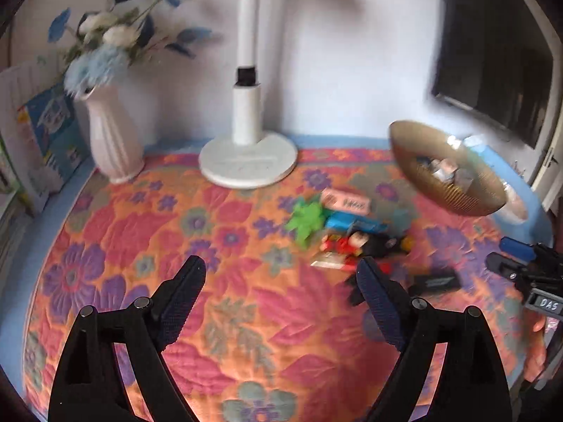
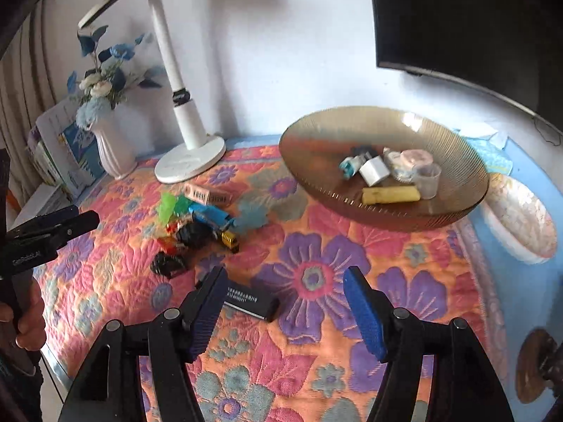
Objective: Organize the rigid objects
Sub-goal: 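Grasp the black toy figure with the left tool while the right tool grasps the black rectangular box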
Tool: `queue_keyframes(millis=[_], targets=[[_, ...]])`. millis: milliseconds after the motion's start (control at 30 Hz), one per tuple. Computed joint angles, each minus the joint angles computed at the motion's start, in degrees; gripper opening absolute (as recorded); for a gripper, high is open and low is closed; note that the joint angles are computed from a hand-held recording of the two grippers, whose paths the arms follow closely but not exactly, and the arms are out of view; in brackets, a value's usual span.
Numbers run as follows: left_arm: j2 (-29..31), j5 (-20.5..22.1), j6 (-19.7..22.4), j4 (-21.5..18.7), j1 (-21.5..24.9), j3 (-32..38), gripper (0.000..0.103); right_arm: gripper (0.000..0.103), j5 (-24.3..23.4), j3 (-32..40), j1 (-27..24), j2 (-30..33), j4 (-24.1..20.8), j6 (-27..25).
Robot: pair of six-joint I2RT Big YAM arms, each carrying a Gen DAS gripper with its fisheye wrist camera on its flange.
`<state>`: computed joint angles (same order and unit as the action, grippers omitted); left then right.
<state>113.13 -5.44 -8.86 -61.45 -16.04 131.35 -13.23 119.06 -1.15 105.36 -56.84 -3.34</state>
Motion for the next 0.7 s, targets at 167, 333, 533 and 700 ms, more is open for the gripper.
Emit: queue_keyframes(millis=[167,333,533,700], targets=[[-0.45,2.05,-1.66,-0.01,1.10,-5.75,0.086,0.066,-1.87,-1.79,-0.53,1.74,0.73,1.23],[-1.90,2.60,-0.48,2.39,0.92,-8.07,0.087,0.067,-3.16,-1.98,-1.09,1.61,1.23,1.80],[-1.13,3.93,2.25,-0.52,0.11,-5.65,0.086,0.068,-6.64,0.20,-0.69,2.24,-2.99,-2.18],[2.80,9.08,4.15,-6.51,-1.67,2.99,0.086,0.069,1.17,6.92,3.13,4.76,-11.24,-13.75]])
